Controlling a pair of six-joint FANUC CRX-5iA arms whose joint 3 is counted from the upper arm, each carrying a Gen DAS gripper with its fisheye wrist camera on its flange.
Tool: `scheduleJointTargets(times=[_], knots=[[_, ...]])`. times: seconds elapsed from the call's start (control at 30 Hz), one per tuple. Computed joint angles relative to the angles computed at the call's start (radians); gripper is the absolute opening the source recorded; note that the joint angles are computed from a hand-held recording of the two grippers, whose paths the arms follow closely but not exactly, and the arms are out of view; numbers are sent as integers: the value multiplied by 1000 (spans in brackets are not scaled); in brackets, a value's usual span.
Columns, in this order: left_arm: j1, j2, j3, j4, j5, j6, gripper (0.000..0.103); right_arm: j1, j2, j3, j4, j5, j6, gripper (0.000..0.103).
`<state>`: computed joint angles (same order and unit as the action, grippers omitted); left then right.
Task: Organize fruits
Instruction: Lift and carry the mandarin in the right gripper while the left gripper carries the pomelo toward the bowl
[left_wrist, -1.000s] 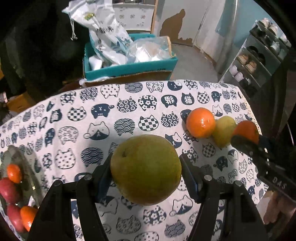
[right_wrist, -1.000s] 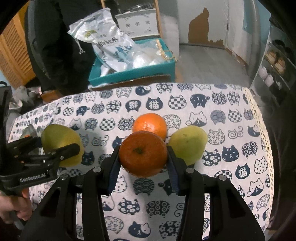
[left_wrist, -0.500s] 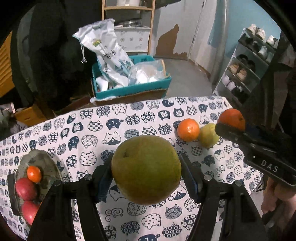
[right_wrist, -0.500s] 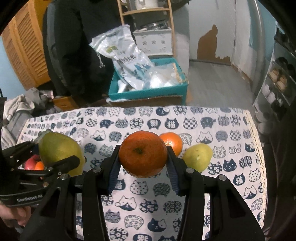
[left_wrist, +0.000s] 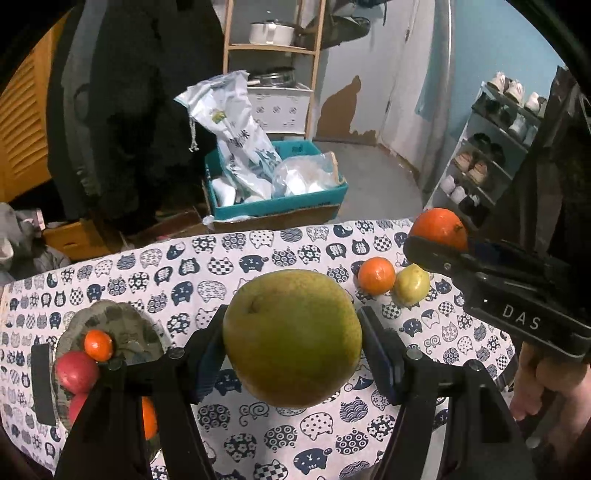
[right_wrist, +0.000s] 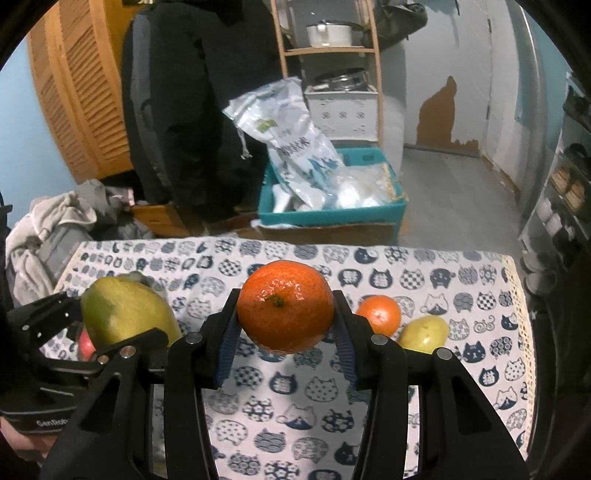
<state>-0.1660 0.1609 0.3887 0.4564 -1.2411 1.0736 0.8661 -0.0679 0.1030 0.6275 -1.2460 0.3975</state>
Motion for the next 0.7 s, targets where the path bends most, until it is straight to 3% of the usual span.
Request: scheduleJointTargets(times=[0.7], knots=[[148, -63, -65, 46, 37, -50, 69, 24, 194, 248, -38, 20, 132, 46]])
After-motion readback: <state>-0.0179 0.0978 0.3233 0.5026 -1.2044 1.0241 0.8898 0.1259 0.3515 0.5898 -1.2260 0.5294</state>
